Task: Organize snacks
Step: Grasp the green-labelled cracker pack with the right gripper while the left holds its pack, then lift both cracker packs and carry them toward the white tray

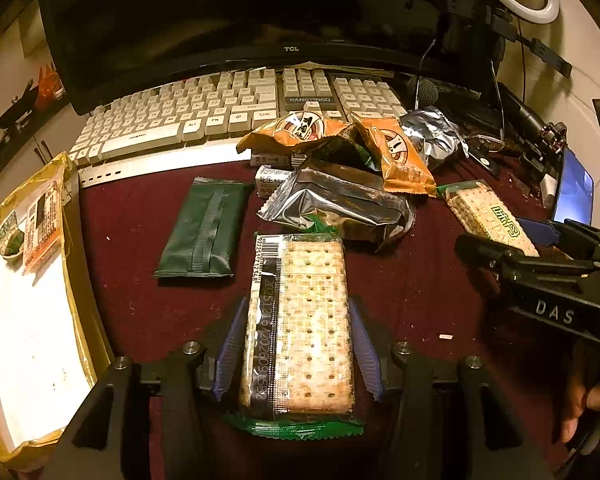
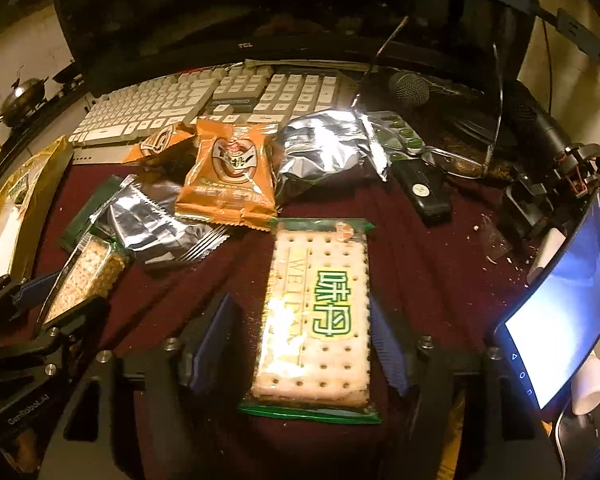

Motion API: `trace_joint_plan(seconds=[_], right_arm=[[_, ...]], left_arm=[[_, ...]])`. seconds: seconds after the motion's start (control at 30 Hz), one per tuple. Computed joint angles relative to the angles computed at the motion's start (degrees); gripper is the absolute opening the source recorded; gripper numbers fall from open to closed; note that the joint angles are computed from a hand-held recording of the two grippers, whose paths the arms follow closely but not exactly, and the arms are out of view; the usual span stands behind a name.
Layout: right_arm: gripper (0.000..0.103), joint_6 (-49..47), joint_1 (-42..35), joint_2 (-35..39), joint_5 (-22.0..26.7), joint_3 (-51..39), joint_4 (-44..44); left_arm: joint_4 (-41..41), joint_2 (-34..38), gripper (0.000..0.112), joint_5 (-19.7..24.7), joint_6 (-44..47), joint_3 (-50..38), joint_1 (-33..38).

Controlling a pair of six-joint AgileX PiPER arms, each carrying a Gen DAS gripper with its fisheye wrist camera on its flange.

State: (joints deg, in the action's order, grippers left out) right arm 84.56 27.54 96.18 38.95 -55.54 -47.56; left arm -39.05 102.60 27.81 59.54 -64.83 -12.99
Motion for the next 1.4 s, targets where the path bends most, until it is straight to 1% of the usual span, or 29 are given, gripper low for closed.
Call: trace_joint_plan(seconds=[0.03, 0.1, 0.13, 0.17, 0.2, 0.23, 0.27, 0.3, 0.33, 0.37, 0.4, 0.43, 0.5, 0.53, 0.57, 0.6, 0.67, 0.7, 0.77, 0.87, 0.9, 0.93, 0.97, 1.0, 1.07, 1.17, 1.23, 1.27, 1.4], right_arm=[[0.067, 0.31, 0.18, 0.18, 0.4, -0.21, -0.05], [0.067, 0.63, 0.02, 0.05, -0.03, 0.01, -0.12], [0.067, 0.67, 0.01, 0.05, -0.13, 0.07, -0.19], [0.067, 0.88, 0.03, 0.02, -0.09, 0.12, -0.31], [0.062, 1.57, 0.23, 0.08, 0.62, 0.05, -0.66], [0.054, 2.35, 0.39, 0.05, 1.19, 0.07, -1.06], [0.049, 2.86, 0.46, -0.07, 1.4, 0.16, -1.36], [0.046, 3.27, 0.29, -0.36, 0.92, 0.53, -1.51], [0.046, 3.45, 0.16, -0.65, 0.62, 0.81, -1.55], [0.046, 3.65, 0.14, -0.77, 0.66, 0.9, -1.6], [0.046, 3.87, 0.29, -0.87, 0.79, 0.98, -1.66], [0.046, 4.54, 0.47, -1.3, 0.57, 1.39, -2.1], [0.046, 7.87, 1.17, -2.6, 0.3, 2.81, -4.92], [0.046, 9.83, 2.01, -3.33, 1.02, 3.45, -6.66], [0.046, 11.22, 3.05, -3.6, 2.74, 3.54, -7.7], [0.046, 13.11, 3.76, -4.13, 3.37, 4.08, -9.13], [0.046, 17.84, 5.22, -5.99, 2.76, 6.23, -12.62], [0.046, 18.51, 5.65, -6.06, 3.33, 6.28, -13.06], [0.046, 21.18, 6.71, -6.65, 4.1, 6.76, -15.1], [0.046, 21.09, 5.96, -7.18, 1.59, 6.43, -14.94], [0.046, 21.61, 6.36, -7.25, 1.75, 6.19, -15.34], [0.046, 22.02, 6.96, -7.12, 2.45, 5.86, -16.04], [0.046, 22.3, 7.75, -7.05, 3.73, 5.49, -16.69], [0.046, 23.08, 8.34, -7.15, 4.57, 5.48, -17.52], [0.046, 24.53, 8.53, -7.27, 4.49, 5.83, -18.45], [0.046, 25.09, 7.75, -6.34, 3.51, 6.04, -18.39], [0.046, 24.02, 7.22, -5.78, 2.61, 5.71, -17.23], [0.046, 24.33, 7.05, -6.0, 2.26, 5.89, -17.44], [0.046, 23.42, 7.16, -5.54, 3.34, 5.08, -16.48]], left_arm=[[0.19, 0.05, 0.056, 0.1, 0.2, -0.1, -0.1], [0.87, 0.57, 0.07, 1.7, 0.35, -1.04, -0.06], [2.47, 0.77, 0.081, 2.04, -1.03, -1.44, -0.41], [3.63, 1.06, 0.083, 2.78, -2.02, -2.01, -0.52], [3.81, 1.13, 0.083, 3.1, -2.04, -2.21, -0.5], [3.77, 1.11, 0.082, 3.14, -2.1, -2.23, -0.47], [3.27, 0.86, 0.075, 2.87, -1.59, -1.85, -0.44], [1.32, 0.33, 0.067, 2.66, 0.91, -1.06, -0.24], [-0.24, -0.31, 0.051, 1.95, 2.85, -0.08, -0.17], [-1.65, -0.9, 0.049, 1.04, 4.4, 0.92, -0.09], [-1.46, -1.26, 0.049, 0.1, 4.5, 1.48, -0.33], [-1.5, -1.16, 0.049, 0.22, 4.7, 1.33, -0.23], [-2.22, -0.65, 0.049, 1.87, 4.89, 0.4, 0.61], [-4.58, -0.79, 0.049, 2.7, 7.14, 0.42, 1.38], [-7.85, -1.37, 0.049, 2.85, 10.38, 1.14, 2.14], [-11.14, -2.11, 0.049, 2.44, 13.88, 2.21, 2.75], [-16.69, -3.54, 0.049, 1.39, 19.57, 4.28, 3.36], [-19.96, -4.14, 0.049, 1.06, 22.65, 5.2, 3.85], [-24.53, -5.05, 0.049, -0.4, 26.33, 6.56, 4.13], [-24.14, -5.36, 0.049, -1.17, 25.07, 6.6, 3.86], [-22.24, -5.2, 0.049, 0.36, 22.03, 5.72, 4.28], [-20.88, -4.87, 0.049, 2.81, 20.28, 4.69, 4.88], [-21.2, -4.89, 0.049, 4.12, 20.48, 4.35, 5.28], [-23.19, -5.3, 0.049, 3.48, 22.47, 5.17, 5.43], [-28.61, -6.49, 0.049, 0.1, 28.05, 7.37, 4.87], [-28.57, -5.76, 0.049, -0.67, 26.45, 6.64, 4.59], [-29.46, -5.49, 0.049, -2.85, 27.01, 7.01, 3.87], [-29.03, -5.35, 0.049, -3.21, 26.52, 6.94, 3.63], [-32.12, -5.95, 0.049, -5.73, 29.32, 8.18, 3.0]])
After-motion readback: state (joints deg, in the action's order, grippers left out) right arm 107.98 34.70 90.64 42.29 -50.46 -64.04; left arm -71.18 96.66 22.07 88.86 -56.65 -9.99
